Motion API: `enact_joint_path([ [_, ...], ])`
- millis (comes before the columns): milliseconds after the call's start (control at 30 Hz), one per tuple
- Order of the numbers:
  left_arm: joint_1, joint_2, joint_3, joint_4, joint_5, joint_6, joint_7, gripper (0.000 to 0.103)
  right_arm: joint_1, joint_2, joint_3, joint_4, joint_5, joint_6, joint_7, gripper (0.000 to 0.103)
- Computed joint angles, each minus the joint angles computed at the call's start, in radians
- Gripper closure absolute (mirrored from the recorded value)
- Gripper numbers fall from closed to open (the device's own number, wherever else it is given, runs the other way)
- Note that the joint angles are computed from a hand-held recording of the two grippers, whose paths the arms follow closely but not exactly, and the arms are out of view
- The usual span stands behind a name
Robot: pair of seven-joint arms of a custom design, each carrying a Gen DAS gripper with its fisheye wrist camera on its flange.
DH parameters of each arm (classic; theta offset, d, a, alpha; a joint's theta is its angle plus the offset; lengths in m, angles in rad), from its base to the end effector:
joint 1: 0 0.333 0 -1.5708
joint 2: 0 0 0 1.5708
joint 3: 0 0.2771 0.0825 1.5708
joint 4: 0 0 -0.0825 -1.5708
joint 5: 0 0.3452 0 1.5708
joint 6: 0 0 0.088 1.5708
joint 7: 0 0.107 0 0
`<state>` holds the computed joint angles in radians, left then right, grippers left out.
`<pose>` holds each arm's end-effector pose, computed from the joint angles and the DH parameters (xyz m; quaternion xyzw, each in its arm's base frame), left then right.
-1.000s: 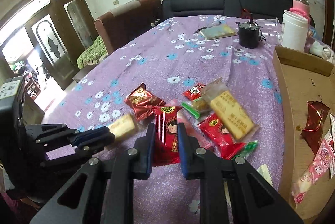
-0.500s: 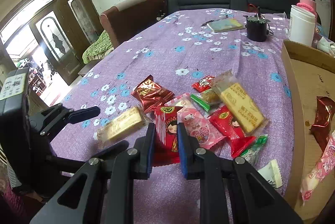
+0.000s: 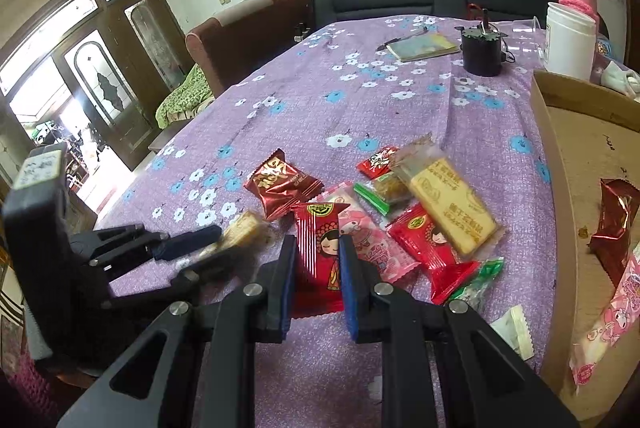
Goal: Organize snacks
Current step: 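Lift the yellow cake packet off the cloth with the left gripper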
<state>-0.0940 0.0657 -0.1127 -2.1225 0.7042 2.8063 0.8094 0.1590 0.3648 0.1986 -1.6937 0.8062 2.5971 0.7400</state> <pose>0.5388 -0.1438 0.4265 -0.6483 0.6752 -0.2132 0.2798 0.6155 0.1990 0.4245 -0.8039 0.4434 -0.0402 0.3944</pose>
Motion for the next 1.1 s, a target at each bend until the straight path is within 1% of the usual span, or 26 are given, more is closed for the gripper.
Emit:
enact_joint_path([
  [67, 0.007, -0.015, -0.004, -0.013, -0.056, 0.027, 0.035, 0.096, -0.002, 0.001, 0.000, 0.003, 0.003, -0.003, 0.003, 0.084],
  [133, 0.007, -0.013, -0.007, -0.004, -0.078, 0.012, 0.051, 0.096, -0.004, 0.002, -0.001, 0.004, 0.004, -0.007, 0.006, 0.084],
  [200, 0.013, -0.012, -0.014, -0.006, -0.160, 0.003, 0.126, 0.095, -0.005, 0.001, -0.001, 0.003, 0.005, -0.008, 0.007, 0.084],
  [267, 0.013, -0.017, -0.010, -0.013, -0.173, -0.002, 0.116, 0.095, -0.005, 0.000, -0.002, 0.003, 0.006, -0.007, 0.008, 0.084],
  [333, 0.018, -0.021, -0.014, -0.022, -0.236, -0.009, 0.166, 0.089, -0.005, 0.002, -0.003, 0.005, 0.006, -0.009, 0.013, 0.084],
  [367, 0.019, -0.017, -0.016, -0.019, -0.263, -0.023, 0.185, 0.071, -0.005, 0.003, -0.004, 0.007, 0.004, -0.011, 0.015, 0.084],
  [400, 0.016, -0.013, -0.014, -0.012, -0.254, -0.041, 0.175, 0.043, -0.004, 0.004, -0.005, 0.007, 0.001, -0.010, 0.018, 0.084],
  [433, 0.011, -0.008, -0.011, -0.005, -0.214, -0.053, 0.144, 0.033, -0.004, 0.005, -0.005, 0.007, -0.001, -0.010, 0.020, 0.084],
  [467, 0.007, -0.007, -0.006, -0.008, -0.166, -0.048, 0.111, 0.029, -0.004, 0.006, -0.005, 0.009, -0.003, -0.012, 0.022, 0.084],
  [533, 0.004, 0.002, -0.008, -0.004, -0.143, -0.049, 0.118, 0.030, -0.005, 0.006, -0.004, 0.008, -0.004, -0.011, 0.022, 0.084],
  [567, 0.000, 0.014, -0.007, 0.005, -0.121, -0.058, 0.111, 0.044, -0.005, 0.005, -0.003, 0.008, -0.003, -0.011, 0.022, 0.084],
  [600, 0.001, 0.015, -0.004, -0.005, -0.114, -0.024, 0.111, 0.058, -0.007, 0.005, -0.002, 0.008, 0.000, -0.013, 0.020, 0.084],
  [633, 0.003, 0.021, -0.007, -0.004, -0.137, -0.012, 0.138, 0.066, -0.007, 0.005, -0.002, 0.008, 0.001, -0.011, 0.020, 0.084],
  [667, -0.003, 0.026, -0.004, 0.002, -0.124, -0.015, 0.127, 0.067, -0.007, 0.004, -0.002, 0.007, 0.002, -0.009, 0.020, 0.084],
  [767, -0.021, 0.032, 0.010, 0.012, -0.034, -0.024, 0.050, 0.068, -0.007, 0.006, -0.002, 0.008, 0.002, -0.009, 0.024, 0.084],
  [933, -0.008, 0.022, 0.006, -0.003, -0.103, -0.002, 0.064, 0.068, -0.015, 0.001, 0.002, 0.007, 0.023, -0.006, 0.016, 0.084],
  [1033, 0.001, 0.006, 0.002, -0.016, -0.159, 0.025, 0.084, 0.068, -0.019, 0.000, 0.000, 0.011, 0.036, -0.009, 0.016, 0.084],
  [1100, 0.001, -0.008, 0.001, -0.015, -0.155, 0.034, 0.075, 0.068, -0.022, 0.000, -0.002, 0.014, 0.045, -0.012, 0.017, 0.084],
])
